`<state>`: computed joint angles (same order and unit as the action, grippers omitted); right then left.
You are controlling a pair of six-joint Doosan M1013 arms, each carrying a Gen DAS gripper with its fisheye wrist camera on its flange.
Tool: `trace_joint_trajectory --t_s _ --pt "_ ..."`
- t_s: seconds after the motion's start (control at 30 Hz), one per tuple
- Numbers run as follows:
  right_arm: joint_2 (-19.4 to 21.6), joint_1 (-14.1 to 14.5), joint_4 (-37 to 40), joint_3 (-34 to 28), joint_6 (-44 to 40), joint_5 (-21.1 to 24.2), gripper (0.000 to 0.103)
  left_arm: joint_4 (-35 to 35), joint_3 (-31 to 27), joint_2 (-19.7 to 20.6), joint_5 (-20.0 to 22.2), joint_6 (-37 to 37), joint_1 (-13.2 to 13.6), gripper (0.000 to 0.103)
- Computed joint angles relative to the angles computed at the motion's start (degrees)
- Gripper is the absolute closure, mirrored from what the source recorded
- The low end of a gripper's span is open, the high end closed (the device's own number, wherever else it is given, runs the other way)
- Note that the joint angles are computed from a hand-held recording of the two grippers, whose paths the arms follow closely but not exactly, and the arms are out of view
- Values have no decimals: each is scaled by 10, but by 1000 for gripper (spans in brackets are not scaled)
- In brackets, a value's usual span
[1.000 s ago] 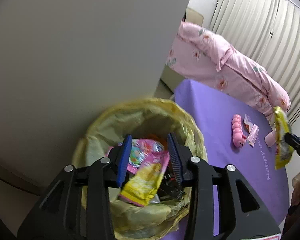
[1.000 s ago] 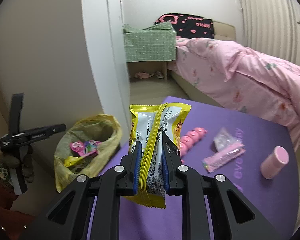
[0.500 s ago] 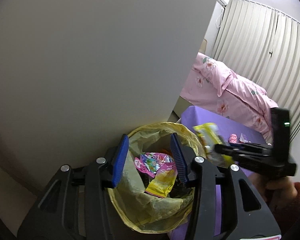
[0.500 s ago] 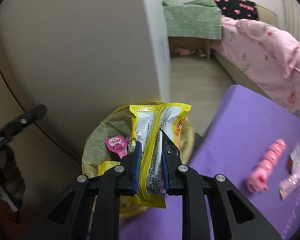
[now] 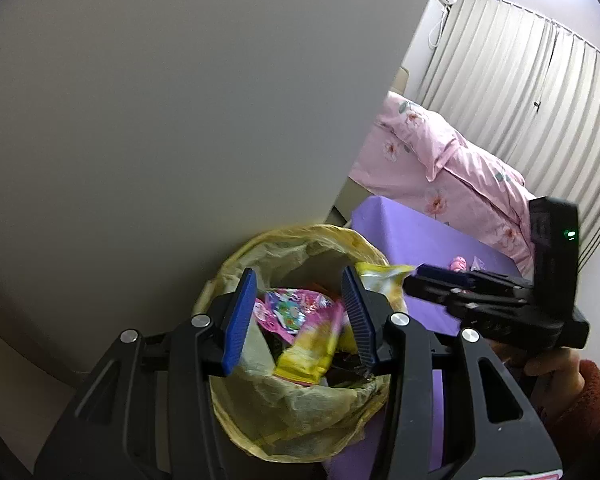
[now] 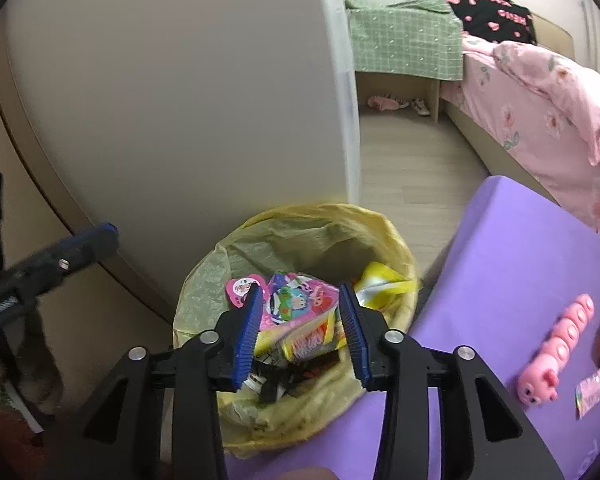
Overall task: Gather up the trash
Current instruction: 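Open the right tool over the trash bag to drop the yellow wafer bag, then move both tools back over the clear wrapper on the table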
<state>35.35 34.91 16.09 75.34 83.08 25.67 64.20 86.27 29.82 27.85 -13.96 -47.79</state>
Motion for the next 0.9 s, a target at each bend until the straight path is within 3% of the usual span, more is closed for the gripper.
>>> trace_joint_trajectory --t_s 0.1,0.3,0.43,0.63,0.7,0.8,0.9 --pt "-17 -9 -8 27 13 -27 59 -16 -9 7 -6 21 -1 60" --pt "-57 -15 -266 91 263 -58 59 -89 -36 26 -29 104 -3 56" --pt "-76 -27 -385 132 403 -60 59 -153 -59 43 -48 183 -5 56" --pt "-103 -54 -523 191 595 -51 59 -341 -135 90 -76 426 -6 56" --pt "-106 -65 -552 203 646 -51 59 -403 -169 109 -68 506 -9 56" --pt "-102 -75 -598 206 717 -38 59 -413 -214 133 -43 536 -16 56" --pt "-83 -88 -584 186 726 -24 59 -405 -266 158 -1 546 -23 56"
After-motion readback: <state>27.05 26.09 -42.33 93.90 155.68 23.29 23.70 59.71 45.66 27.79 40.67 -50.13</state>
